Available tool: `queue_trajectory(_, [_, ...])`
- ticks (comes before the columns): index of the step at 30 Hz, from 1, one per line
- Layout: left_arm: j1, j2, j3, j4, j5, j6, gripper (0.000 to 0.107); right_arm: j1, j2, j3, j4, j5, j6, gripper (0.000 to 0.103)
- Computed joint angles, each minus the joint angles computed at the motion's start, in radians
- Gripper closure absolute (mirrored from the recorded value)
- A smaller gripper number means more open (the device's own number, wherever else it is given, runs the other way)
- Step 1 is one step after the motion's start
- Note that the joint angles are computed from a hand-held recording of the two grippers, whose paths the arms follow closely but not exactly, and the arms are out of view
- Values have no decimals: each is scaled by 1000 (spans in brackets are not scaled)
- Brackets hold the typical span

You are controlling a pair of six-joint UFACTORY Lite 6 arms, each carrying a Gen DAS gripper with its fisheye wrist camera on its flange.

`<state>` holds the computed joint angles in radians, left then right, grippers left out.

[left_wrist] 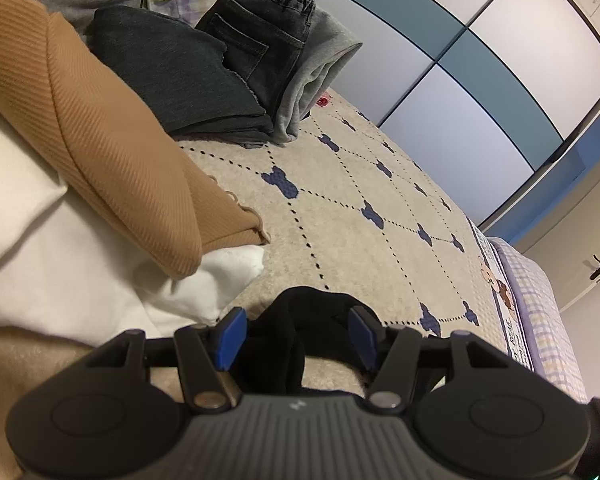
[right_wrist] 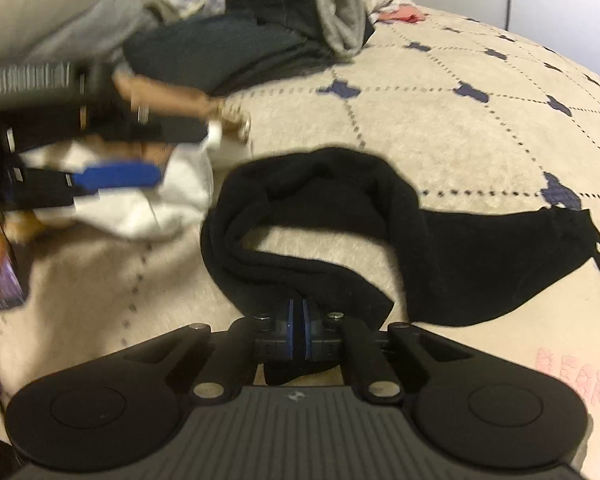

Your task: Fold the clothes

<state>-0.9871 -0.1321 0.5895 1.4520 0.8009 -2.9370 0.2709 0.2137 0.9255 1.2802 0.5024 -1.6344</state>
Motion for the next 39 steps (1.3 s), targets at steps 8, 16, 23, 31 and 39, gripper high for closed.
queue_trajectory(8, [-49,0,13,14,50,22,48,-175,33,212,-123,321,364,98])
queue_trajectory(16, [-124,-28,-7,131,149,-35,48,-296,99,405,-65,568,552,98])
queue_trajectory(23, [-144,-20,-3,253,151,-23,47,-352,147,514,-29,650,649,98])
queue_trajectory(31, [-152,6,34,340,90,82,46,-387,170,561,-8,687,705,98])
queue_trajectory(39, [-163,117,136,272,96,257,44,-371,136,530,-15,724,715,98])
